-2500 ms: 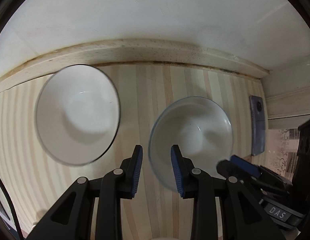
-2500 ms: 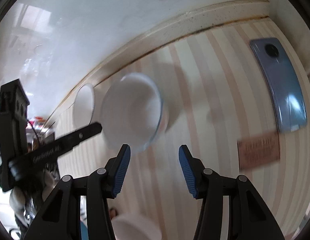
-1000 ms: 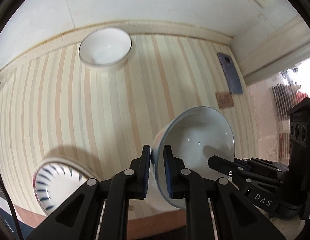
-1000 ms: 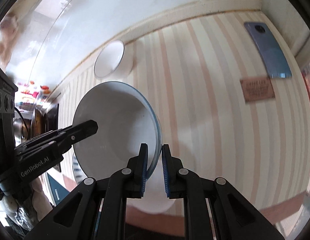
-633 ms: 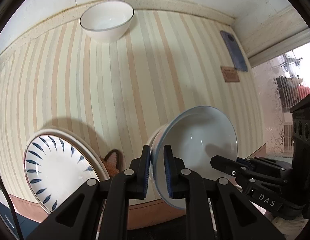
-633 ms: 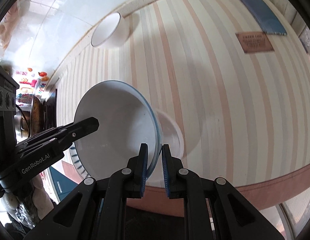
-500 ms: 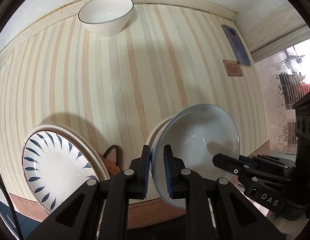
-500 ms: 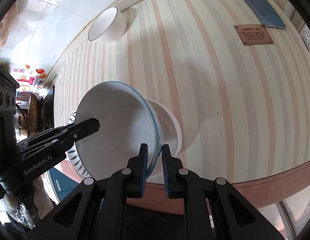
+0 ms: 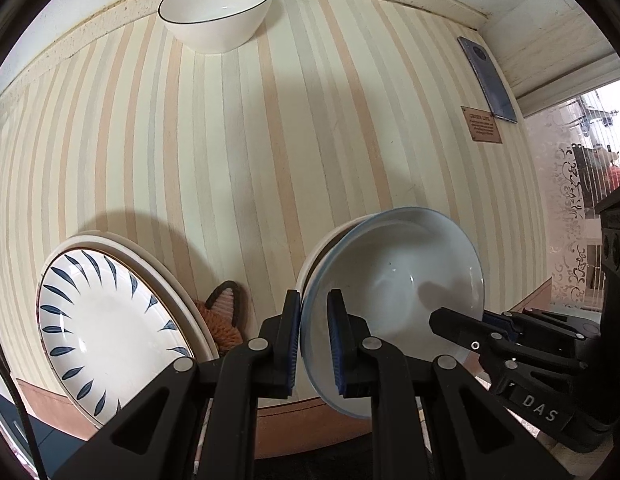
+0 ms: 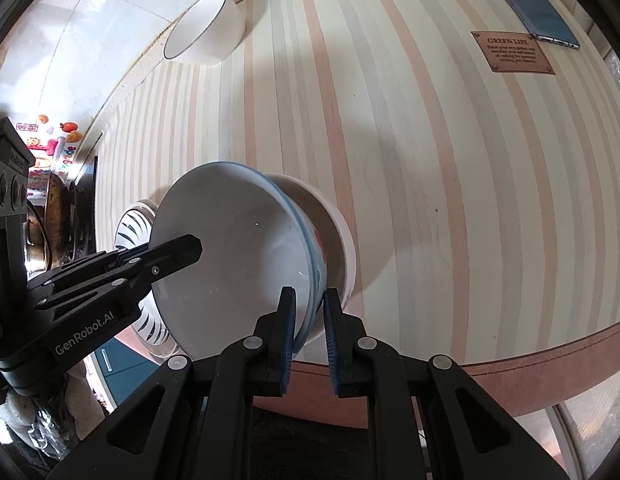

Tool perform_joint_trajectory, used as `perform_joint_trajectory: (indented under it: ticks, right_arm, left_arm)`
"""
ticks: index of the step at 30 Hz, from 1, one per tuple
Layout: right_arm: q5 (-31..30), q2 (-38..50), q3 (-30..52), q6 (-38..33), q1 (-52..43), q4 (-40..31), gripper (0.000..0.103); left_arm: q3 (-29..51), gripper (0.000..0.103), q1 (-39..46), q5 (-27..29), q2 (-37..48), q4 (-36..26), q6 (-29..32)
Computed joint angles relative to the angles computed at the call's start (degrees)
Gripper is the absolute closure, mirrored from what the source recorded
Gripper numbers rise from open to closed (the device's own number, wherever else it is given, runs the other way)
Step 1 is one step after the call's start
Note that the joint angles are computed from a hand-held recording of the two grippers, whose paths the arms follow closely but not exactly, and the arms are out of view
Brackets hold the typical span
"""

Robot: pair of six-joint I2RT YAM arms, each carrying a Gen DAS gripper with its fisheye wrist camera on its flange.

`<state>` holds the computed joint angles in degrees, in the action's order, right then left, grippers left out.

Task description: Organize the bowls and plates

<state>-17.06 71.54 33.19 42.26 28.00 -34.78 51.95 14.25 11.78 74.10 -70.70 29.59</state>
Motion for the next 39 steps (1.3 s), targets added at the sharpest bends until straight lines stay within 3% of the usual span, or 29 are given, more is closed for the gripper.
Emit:
perform_joint_trajectory:
  ticks: [13,20,23,24,26,27,31,36,39]
  right_arm:
    - [-1.3,1.7,2.2,-3.9,-3.0,-2.4,0.082]
    - [-4.1,-1.9,5.2,-8.1,-9.2,-7.6,0.082]
    - [-5.2,0.9,11.1,-11.5,-12.3,-9.9,0.076]
    - [-5.6,3.2,14.1,-12.8,-13.2,-10.2,0.062]
    - [-5.2,7.2,19.0,-14.0,-13.7,-9.8,0.045]
    - [-4.8,9.4,21.7,-14.4,-13.8,-9.4,0.043]
    - [-5.0,22.1,35.8,-15.9,-13.9,-8.1,0.042]
    - [-3.4,40.3,56.3,-17.9,-12.9,-10.7,0.042]
    - [-3.2,49.3,66.7,-18.0,-12.8,-13.7,0.042]
  left_arm:
    - [0.1,0.091,1.0,0.6,1.4,-0.7,-0.6]
    - [13.2,0.089,7.1,5.2,5.3,-6.0,1.0]
    - [23.1,0.088,8.3,6.7,12.2,-5.3,-3.0]
    - [25.7,0.088,8.3,6.5,14.4,-4.4,-4.2]
    - [32.0,0.088,7.7,5.4,20.2,-2.1,-7.5]
    - [35.1,0.088,7.4,4.8,23.2,-1.7,-9.0]
    - [51.8,0.088,7.1,6.4,38.7,-5.3,-13.8]
    - [66.8,0.088,6.1,7.6,52.2,-10.0,-17.1]
    - [71.9,0.088,4.7,6.7,57.2,-11.3,-18.2]
